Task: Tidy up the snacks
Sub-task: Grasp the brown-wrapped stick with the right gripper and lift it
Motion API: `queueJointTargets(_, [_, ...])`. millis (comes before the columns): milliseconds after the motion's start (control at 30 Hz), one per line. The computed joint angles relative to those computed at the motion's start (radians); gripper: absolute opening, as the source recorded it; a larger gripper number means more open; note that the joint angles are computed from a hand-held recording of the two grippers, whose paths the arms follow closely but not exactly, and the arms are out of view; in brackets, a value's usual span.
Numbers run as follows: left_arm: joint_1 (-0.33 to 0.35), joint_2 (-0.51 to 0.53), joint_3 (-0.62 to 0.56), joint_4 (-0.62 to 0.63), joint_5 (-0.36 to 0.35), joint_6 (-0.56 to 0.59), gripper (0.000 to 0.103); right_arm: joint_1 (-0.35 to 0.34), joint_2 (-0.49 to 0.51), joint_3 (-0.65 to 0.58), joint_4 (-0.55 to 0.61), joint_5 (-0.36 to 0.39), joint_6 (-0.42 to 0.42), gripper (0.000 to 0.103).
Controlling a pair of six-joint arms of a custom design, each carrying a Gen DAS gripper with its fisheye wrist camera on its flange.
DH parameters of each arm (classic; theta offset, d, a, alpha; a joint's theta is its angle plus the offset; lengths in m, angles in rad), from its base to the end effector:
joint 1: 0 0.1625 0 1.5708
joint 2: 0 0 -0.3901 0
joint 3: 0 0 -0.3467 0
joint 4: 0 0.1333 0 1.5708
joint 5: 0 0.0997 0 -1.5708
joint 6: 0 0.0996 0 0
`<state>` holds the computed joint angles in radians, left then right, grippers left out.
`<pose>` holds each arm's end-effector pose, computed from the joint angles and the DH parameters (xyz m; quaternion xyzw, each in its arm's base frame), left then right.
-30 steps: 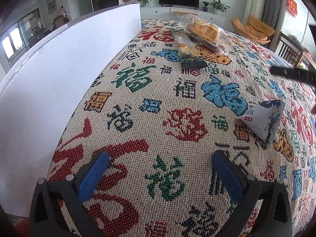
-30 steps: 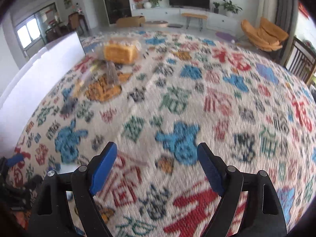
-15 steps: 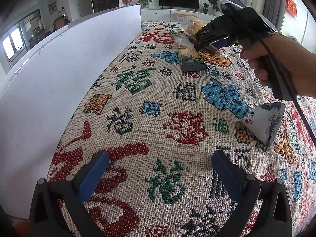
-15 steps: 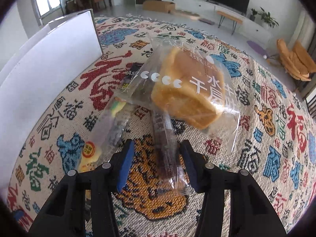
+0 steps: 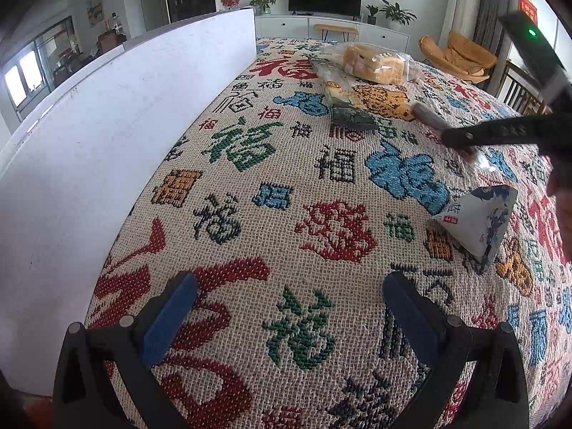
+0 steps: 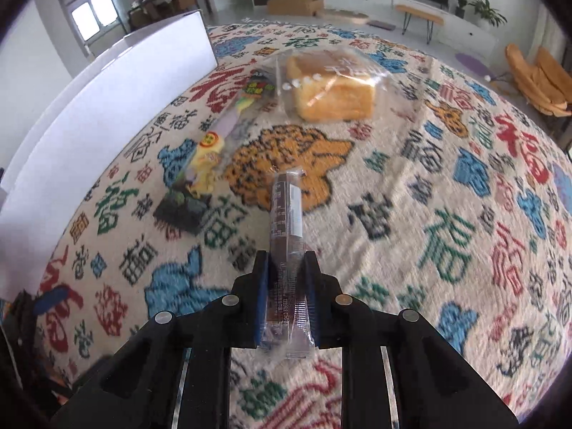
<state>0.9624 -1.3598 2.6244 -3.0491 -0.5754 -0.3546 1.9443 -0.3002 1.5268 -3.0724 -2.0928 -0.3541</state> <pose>0.0093 -0.3661 0.1816 0.0601 0.8731 -0.3029 0.3773 0.3001 -0.5365 -0.1045 0.3075 -0.9070 0.1349 0.2543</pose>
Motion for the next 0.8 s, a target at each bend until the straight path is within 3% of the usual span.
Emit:
queueJointTargets(133, [-0.001,-0.001,0.002,0.000,0.001,-0.002,0.103,-0.016,-0.083,0.191,-0.206,-0.068,-0.023,0.020])
queueJointTargets(300, [-0.001,0.000,0.002,-0.001,0.001,-0.002,0.103,-0.046,-0.160,0.408,-0.440,-0.100,-0.023,0.020])
queueJointTargets(533, [0.000,-0.003,0.003,0.000,-0.001,0.001,0.103,-0.110,-0.158,0.528,-0.680,-0.037,0.003,0.021])
queueJointTargets(600, [-0.001,-0.003,0.003,0.001,-0.001,-0.001,0.103,-0.108,-0.147,0.527,-0.703,-0.032,0.005,0.026])
queueJointTargets(733, [-0.001,-0.001,0.003,-0.001,0.000,-0.001,0.103,-0.099,-0.104,0.511,-0.755,-0.015,-0.025,0.053])
queueJointTargets(800, [0.000,-0.001,0.002,-0.001,-0.001,-0.001,0.103,-0.073,-0.079,0.478,-0.733,-0.064,-0.054,0.063])
